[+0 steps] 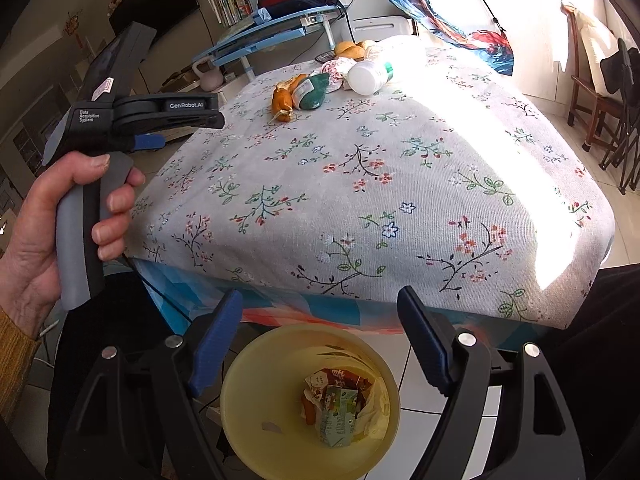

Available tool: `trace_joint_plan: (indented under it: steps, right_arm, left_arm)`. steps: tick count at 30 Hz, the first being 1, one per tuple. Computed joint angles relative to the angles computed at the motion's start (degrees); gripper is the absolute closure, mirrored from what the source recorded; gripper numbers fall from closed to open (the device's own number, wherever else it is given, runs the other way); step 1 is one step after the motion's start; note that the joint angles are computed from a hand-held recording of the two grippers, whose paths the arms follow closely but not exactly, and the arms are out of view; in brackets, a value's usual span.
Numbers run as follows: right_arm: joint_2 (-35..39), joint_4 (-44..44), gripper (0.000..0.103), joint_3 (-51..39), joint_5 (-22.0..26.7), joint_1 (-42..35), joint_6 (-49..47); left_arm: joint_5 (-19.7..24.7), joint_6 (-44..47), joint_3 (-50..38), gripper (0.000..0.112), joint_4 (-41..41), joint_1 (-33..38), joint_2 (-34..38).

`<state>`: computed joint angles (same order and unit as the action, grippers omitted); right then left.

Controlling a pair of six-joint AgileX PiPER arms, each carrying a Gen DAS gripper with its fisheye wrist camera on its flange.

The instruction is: Collect trash

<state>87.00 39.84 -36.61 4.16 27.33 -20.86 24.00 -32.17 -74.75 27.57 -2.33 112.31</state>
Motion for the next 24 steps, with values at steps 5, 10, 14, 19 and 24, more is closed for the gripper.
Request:
trace_joint_plan:
  steps: [5, 10, 14, 19, 24]
  right_arm:
    - [1.8, 9.02, 0.027, -0.95, 0.5, -0.79, -8.93]
    - [2.95, 13.99, 0.027, -1.39, 1.15, -1.1, -13.45]
    - [3.33, 12.67, 0.027, -1.56, 1.23, -0.7, -11.98]
    - [3.4, 6.08, 0.027, -1.74, 1.03, 0.04, -5.34]
    - [3.06, 5.07, 0.027, -1.35, 0.55, 1.36, -4.1]
  left_arm:
    - [8.19, 10.57, -16.71, 0.02, -8.42, 0.46, 12.06]
    - [11.05, 15.1, -28.74, 0.016, -13.52, 0.83, 19.43]
    - [13.03, 17.82, -37.31, 0.016, -16.95, 1.43, 24.49]
    - [13.57, 16.94, -38.92, 0.015, -16.55, 1.28, 25.46]
    - [13.94, 17.35, -39.59, 0.015, -16.72, 1.49, 25.74]
